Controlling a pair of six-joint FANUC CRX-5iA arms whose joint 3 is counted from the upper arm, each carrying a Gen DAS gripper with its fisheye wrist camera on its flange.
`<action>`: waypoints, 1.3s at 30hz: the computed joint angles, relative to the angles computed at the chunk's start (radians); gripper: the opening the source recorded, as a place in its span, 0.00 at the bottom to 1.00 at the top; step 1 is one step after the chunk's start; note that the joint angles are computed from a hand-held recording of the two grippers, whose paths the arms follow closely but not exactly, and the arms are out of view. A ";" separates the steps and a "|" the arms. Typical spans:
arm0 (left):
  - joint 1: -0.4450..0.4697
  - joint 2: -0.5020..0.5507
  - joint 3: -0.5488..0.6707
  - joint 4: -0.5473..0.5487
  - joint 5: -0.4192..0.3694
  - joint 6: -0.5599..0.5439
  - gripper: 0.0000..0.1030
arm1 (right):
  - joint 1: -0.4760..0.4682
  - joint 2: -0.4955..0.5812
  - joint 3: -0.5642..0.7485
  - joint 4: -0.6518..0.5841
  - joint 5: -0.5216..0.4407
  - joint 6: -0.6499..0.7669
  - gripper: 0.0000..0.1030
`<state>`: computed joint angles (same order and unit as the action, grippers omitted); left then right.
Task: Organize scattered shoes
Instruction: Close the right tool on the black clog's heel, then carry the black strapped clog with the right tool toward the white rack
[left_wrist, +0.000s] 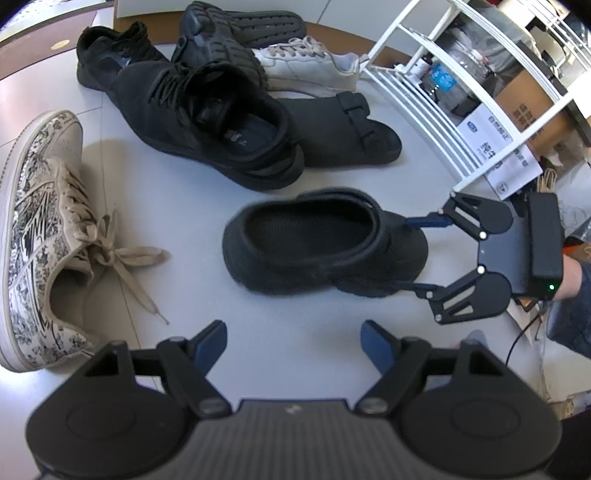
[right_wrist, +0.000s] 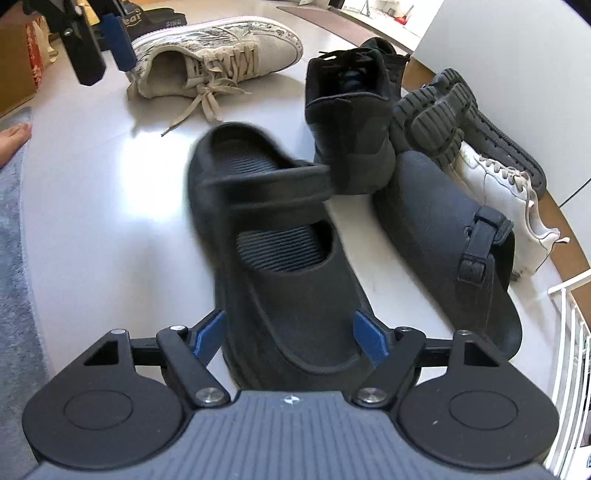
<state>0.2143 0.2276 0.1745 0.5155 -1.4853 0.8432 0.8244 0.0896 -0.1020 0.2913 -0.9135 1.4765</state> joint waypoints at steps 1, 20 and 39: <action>0.000 -0.001 -0.001 0.000 0.000 0.000 0.79 | 0.001 -0.002 0.002 -0.006 -0.004 0.002 0.77; -0.007 0.007 0.005 -0.018 0.009 0.009 0.79 | -0.106 0.105 0.175 -0.230 -0.018 0.062 0.94; 0.000 0.010 0.008 -0.022 0.011 0.005 0.79 | -0.146 0.086 0.173 -0.323 -0.098 0.043 0.95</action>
<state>0.2142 0.2373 0.1822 0.4940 -1.4746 0.8479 0.6783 0.1758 0.0706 -0.0319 -1.0113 1.5191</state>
